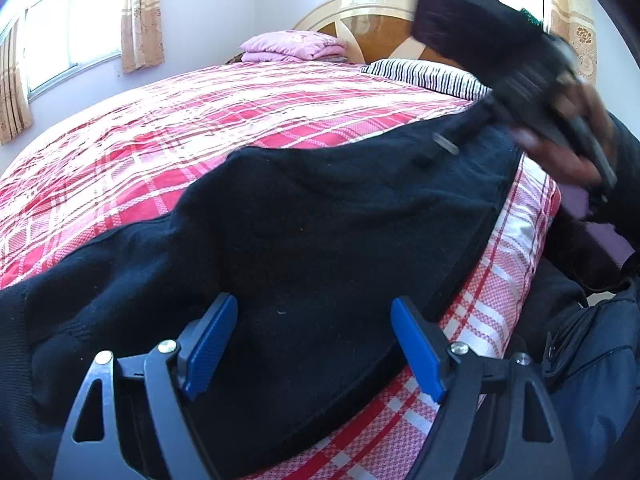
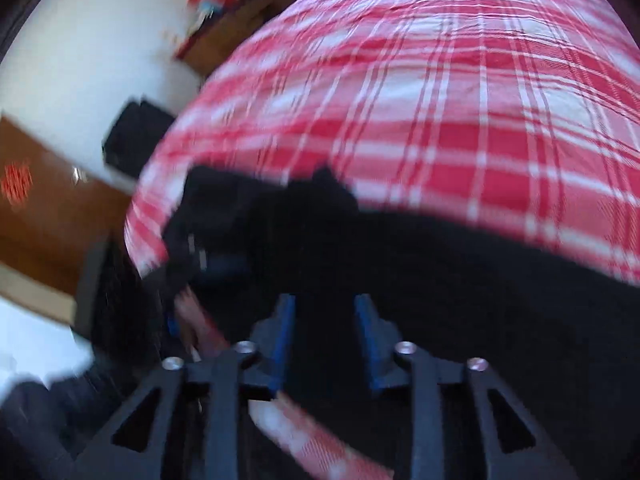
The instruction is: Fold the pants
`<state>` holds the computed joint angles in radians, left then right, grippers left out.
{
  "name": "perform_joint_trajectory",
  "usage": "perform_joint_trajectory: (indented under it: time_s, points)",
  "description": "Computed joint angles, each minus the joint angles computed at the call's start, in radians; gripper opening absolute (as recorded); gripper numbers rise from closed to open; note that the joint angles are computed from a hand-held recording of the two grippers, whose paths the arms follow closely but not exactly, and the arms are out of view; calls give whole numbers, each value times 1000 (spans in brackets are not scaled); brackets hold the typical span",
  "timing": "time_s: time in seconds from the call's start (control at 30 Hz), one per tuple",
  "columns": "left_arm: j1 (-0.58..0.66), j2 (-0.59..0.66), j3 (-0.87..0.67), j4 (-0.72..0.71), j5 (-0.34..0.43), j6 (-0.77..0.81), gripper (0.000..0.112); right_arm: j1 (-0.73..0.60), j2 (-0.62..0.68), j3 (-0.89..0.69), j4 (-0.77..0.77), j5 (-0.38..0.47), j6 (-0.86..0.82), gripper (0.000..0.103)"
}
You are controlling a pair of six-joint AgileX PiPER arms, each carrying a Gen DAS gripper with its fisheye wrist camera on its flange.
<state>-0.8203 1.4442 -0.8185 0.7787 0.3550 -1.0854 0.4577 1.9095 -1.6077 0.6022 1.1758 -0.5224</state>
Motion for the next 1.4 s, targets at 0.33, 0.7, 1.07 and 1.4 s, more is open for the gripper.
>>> perform_joint_trajectory:
  time_s: [0.33,0.7,1.07,1.4]
  points:
    - [-60,47,-77,-9,133,-15,82,-55,-136,363,105,-146,-207,36]
    - [-63,80,-173,-109,237,11,82,-139,-208,433,173,-154,-302,36]
    - [-76,131,-236,-56,327,-90,83,-370,-273,486,242,-171,-416,43]
    - [-49,178,-339,-55,388,-127,83,-1010,-189,175,336,-92,-299,43]
